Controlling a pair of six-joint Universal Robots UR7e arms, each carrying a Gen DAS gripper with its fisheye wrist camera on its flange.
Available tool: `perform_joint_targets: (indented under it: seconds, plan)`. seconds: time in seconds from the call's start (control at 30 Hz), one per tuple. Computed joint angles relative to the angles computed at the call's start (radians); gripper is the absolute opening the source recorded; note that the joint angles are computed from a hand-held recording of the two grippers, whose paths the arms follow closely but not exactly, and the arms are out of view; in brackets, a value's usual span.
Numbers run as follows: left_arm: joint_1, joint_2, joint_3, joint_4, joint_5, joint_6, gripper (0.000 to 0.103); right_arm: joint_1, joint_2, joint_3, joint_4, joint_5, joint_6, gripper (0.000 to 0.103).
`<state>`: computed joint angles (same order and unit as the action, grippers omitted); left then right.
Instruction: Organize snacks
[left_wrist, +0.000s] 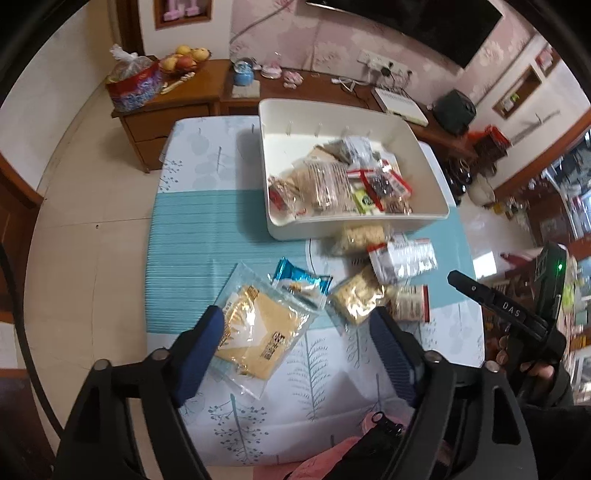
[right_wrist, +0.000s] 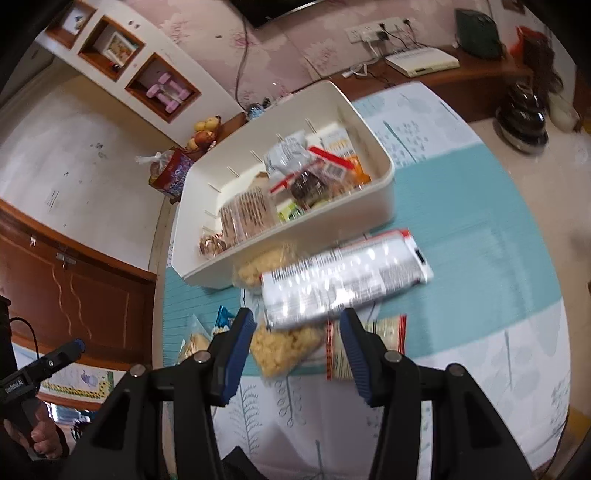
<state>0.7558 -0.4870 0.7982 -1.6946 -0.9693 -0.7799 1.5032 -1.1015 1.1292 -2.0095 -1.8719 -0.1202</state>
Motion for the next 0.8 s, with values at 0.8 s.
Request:
perform_joint_targets:
  seconds: [0.8]
  plan:
    - [0.109,0.113,-0.063,0.189,-0.174,0.234,0.082,-0.039,-0.079,0.228,-0.053,0.11,0.324,0.05]
